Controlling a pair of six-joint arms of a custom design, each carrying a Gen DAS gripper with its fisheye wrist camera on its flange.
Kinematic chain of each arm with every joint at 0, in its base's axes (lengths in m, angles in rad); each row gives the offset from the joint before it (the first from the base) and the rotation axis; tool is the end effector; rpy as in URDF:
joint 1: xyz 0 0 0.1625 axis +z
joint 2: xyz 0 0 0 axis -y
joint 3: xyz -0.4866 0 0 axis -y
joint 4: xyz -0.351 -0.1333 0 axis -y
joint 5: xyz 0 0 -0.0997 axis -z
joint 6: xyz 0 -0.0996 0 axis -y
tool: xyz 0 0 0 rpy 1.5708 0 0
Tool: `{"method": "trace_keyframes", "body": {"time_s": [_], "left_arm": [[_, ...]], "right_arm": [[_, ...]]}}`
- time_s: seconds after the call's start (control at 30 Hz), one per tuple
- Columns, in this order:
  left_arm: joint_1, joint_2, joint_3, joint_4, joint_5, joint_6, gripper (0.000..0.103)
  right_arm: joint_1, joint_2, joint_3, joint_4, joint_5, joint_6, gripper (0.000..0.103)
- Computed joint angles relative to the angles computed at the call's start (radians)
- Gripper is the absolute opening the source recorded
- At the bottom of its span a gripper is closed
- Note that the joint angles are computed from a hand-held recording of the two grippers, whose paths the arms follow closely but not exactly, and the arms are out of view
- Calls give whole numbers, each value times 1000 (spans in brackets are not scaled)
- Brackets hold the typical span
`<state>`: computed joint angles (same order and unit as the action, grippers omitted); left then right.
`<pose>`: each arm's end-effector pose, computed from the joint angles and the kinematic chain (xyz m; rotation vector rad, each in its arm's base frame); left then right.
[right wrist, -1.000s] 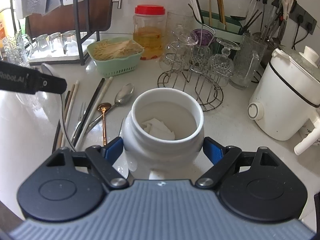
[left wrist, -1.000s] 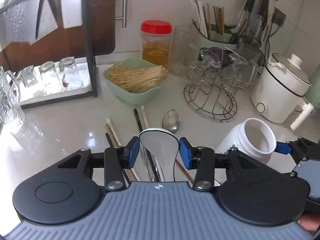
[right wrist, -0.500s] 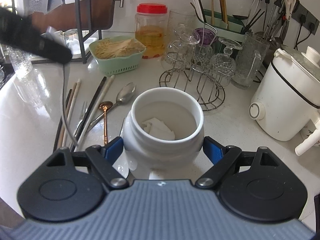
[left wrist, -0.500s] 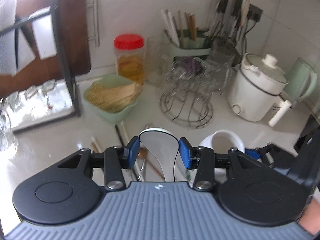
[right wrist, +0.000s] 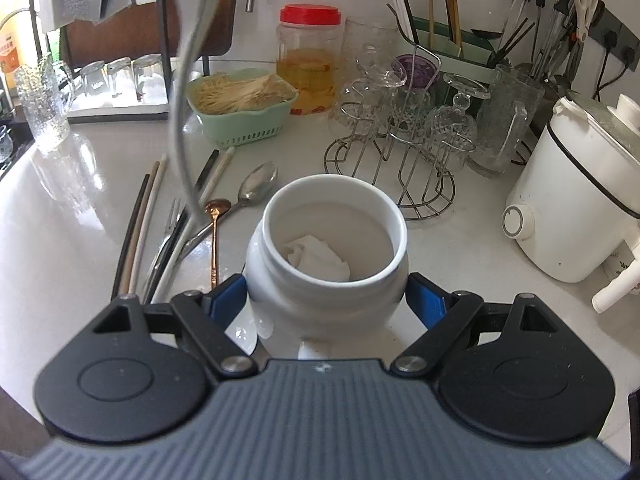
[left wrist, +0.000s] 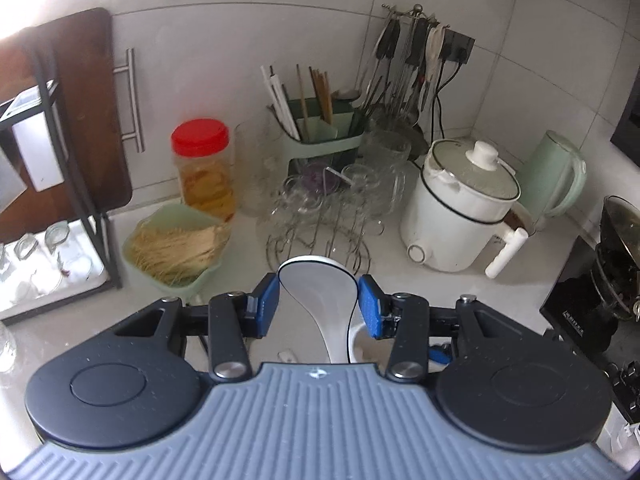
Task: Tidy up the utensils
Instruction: 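Carry the white spoon with the left gripper over the white mug, then lower the white spoon into the mug and open the left gripper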
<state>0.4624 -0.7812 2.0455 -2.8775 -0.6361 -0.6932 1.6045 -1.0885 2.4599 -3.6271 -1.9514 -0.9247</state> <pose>-0.4002 -0.4379 0.1156 0.4718 2.3652 -0.9857 0.1108 -0.4274 0.2410 0.9810 -2.2532 0.5852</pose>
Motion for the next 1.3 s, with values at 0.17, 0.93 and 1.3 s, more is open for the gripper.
{"method": "trace_keyframes", "body": {"time_s": [0.17,0.93,1.3], "left_arm": [[25,46,-44,-96,-36,106,49],[158,79,-276,403,-386,49,32],[184,115,-335,526,-407,41,19]], "right_arm": [[3,12,2,-19,0,7,89],[-4,18,2,-28,25,9,88],[-17,42,16,-97,55,3,88]]}}
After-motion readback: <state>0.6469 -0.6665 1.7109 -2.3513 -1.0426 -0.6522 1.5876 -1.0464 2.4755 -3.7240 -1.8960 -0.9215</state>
